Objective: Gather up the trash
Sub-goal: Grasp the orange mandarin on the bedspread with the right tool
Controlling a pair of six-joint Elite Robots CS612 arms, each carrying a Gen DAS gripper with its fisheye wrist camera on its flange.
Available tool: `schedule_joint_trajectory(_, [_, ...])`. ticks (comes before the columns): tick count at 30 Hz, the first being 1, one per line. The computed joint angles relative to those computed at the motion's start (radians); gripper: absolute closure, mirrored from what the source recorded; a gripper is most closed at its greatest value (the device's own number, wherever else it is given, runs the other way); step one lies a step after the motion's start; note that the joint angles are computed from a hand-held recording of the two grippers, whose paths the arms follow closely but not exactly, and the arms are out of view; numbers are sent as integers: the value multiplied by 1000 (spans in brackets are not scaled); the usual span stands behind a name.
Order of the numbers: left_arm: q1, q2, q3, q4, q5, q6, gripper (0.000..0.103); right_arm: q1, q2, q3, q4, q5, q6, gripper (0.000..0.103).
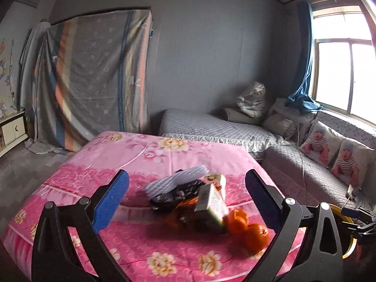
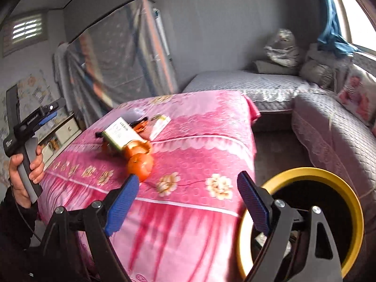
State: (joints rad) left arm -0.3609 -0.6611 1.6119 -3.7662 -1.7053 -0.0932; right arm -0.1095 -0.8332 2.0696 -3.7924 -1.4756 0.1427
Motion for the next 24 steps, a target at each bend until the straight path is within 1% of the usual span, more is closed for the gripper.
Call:
schedule_joint_trajectory(2, [12,-2,12,37,-6,-1,8,29,15,-55,85,16,-50,21])
schedule_joint_trajectory(4, [16,-1,20,65,-5,9,8,50,33,-113,175,50,-85,21])
schedule_joint_trajectory(5, [18,0,23,77,-8,16,8,59,42,-138,211,55,-99,21])
schedule_joint_trajectory(8, [20,6,21,113,-21,39,8,92,69,-206,294,25,-147,21])
schedule_joint_trajectory(12, [23,12,6,183,-55,53,8,109,94,-270,371,-2,-170,21])
schedule_joint_trajectory(16, [22,19,-11,232,-64,56,8,114,121,-333,457,-19,-179,21])
schedule_joint_trajectory(19, [23,22,-18,261,-76,56,8,111,138,-364,496,-29,-181,22])
schedule_joint_trajectory(20, [23,23,-19,271,-77,62,8,110,143,-374,509,-25,-178,27])
schedule_joint_trajectory(21, [22,23,-21,283,-74,71,8,107,146,-381,522,-14,-177,35])
schedule_joint_trajectory(22, [20,24,-22,288,-72,76,8,104,148,-384,533,-4,-177,39])
schedule_joint_trajectory(24, [15,27,-28,302,-70,89,8,104,152,-390,547,-14,-171,49])
